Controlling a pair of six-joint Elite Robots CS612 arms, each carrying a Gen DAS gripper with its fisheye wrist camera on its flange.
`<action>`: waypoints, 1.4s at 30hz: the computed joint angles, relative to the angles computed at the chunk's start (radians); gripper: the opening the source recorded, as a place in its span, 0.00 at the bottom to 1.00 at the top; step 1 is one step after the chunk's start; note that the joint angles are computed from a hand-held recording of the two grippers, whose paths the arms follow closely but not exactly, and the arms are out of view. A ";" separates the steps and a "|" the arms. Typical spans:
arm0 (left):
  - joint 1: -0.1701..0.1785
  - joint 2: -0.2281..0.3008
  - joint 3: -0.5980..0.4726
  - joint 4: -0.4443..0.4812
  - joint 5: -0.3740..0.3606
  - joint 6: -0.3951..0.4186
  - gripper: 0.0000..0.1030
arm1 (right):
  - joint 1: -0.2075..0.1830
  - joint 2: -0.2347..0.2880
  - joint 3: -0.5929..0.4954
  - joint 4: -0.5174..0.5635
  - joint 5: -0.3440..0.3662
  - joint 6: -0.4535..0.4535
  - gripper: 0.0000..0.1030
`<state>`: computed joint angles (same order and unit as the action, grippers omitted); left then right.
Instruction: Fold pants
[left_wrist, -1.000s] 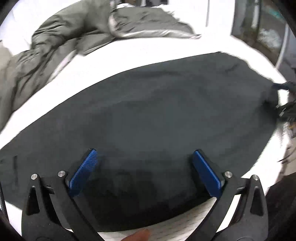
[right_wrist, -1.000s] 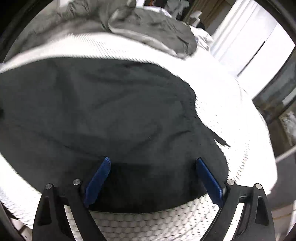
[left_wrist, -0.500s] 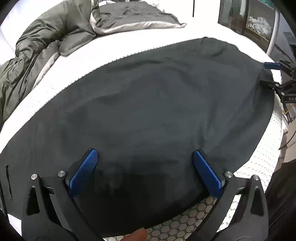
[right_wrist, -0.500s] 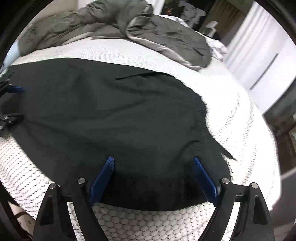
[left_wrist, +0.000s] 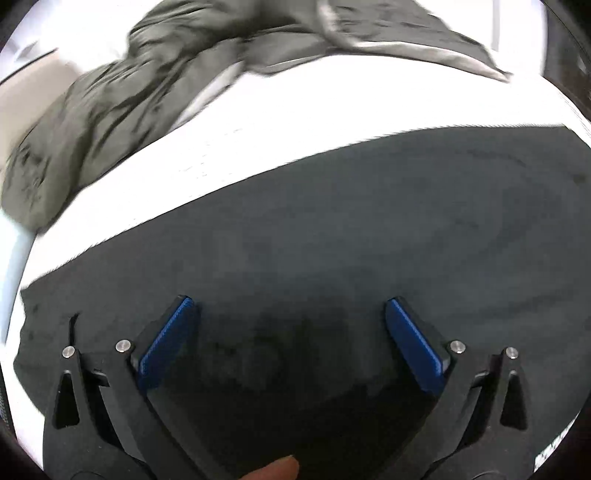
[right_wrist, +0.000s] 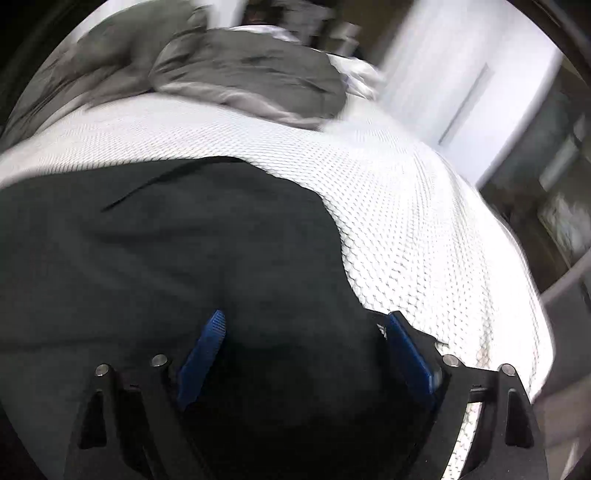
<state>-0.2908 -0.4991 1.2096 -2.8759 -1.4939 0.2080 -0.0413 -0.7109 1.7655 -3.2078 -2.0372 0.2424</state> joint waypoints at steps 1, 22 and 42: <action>-0.001 -0.003 0.007 -0.008 0.006 -0.001 1.00 | -0.014 -0.004 0.012 -0.013 0.051 0.023 0.89; -0.063 -0.082 0.185 -0.042 -0.325 0.207 1.00 | -0.200 -0.024 0.298 -0.569 0.763 0.518 0.82; 0.124 -0.084 0.129 -0.133 -0.401 -0.128 0.99 | 0.017 0.001 -0.047 -0.556 0.617 0.329 0.10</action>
